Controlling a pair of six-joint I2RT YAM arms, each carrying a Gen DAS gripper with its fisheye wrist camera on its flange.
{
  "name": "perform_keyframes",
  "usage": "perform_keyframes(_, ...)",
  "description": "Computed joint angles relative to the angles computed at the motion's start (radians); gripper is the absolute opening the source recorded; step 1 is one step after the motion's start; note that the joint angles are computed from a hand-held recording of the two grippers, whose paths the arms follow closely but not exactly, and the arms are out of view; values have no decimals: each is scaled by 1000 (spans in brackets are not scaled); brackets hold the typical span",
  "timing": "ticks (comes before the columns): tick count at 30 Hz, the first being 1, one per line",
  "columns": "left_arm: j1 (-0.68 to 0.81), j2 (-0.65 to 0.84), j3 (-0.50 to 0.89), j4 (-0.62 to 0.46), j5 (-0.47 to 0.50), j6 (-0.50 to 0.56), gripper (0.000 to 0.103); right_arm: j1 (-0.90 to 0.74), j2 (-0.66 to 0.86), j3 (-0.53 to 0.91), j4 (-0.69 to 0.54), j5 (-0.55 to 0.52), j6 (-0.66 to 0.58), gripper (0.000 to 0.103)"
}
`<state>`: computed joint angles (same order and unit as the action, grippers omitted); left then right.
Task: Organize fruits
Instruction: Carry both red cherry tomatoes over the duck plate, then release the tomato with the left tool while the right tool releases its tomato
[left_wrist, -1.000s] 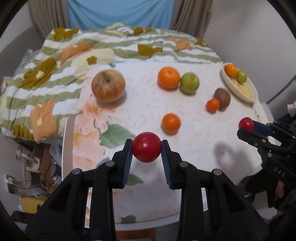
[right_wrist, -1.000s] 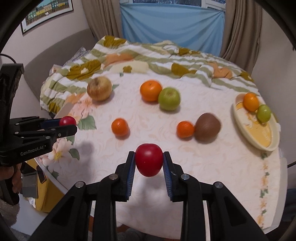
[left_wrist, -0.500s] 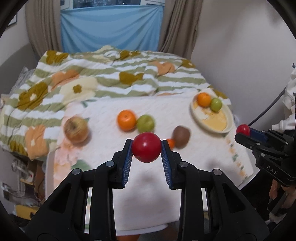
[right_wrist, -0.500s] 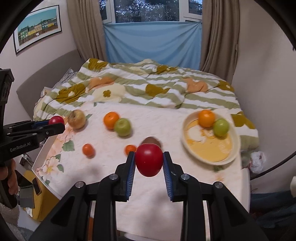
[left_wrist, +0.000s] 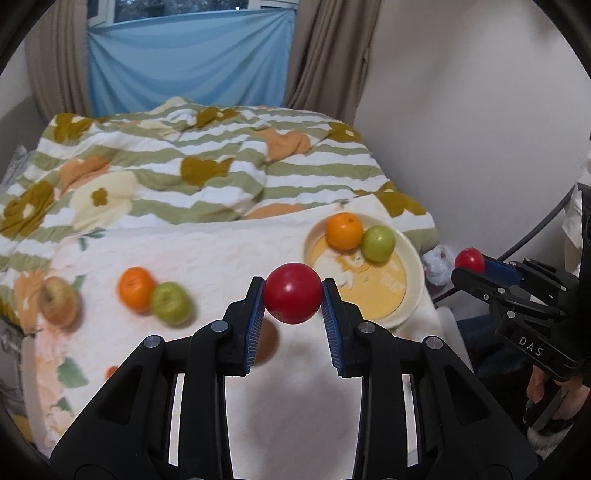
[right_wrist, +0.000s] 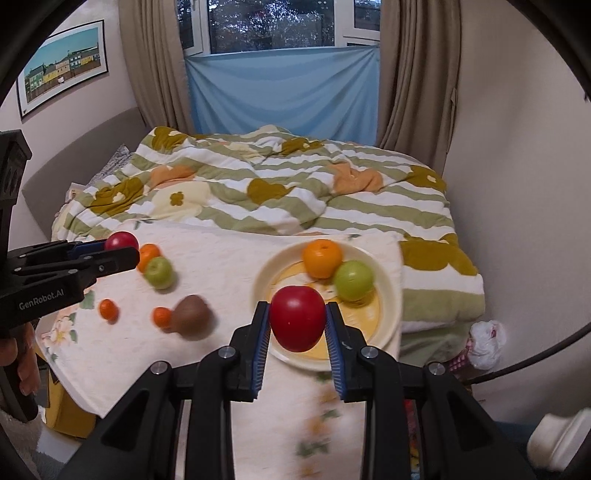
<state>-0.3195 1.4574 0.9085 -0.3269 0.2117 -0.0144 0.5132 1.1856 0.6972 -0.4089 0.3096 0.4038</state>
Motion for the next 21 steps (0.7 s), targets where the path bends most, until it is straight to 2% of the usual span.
perform_keyframes(4,-74,131,67,53,-36,-64,38,-143,11,-36,66,-111,-99,27)
perform_keyframes(9,-136,333,194,89,-54,-98,38,-238,75,-51,138,-168,-185,27)
perform_keyframes(17,-164,592,425,27,-47,-51,38,-332,205,-36,218,-233,-186,27)
perform_keyframes(21,-161,676,507,-17,-40,-17,38,-351,261,-21,240,-241,-169,27)
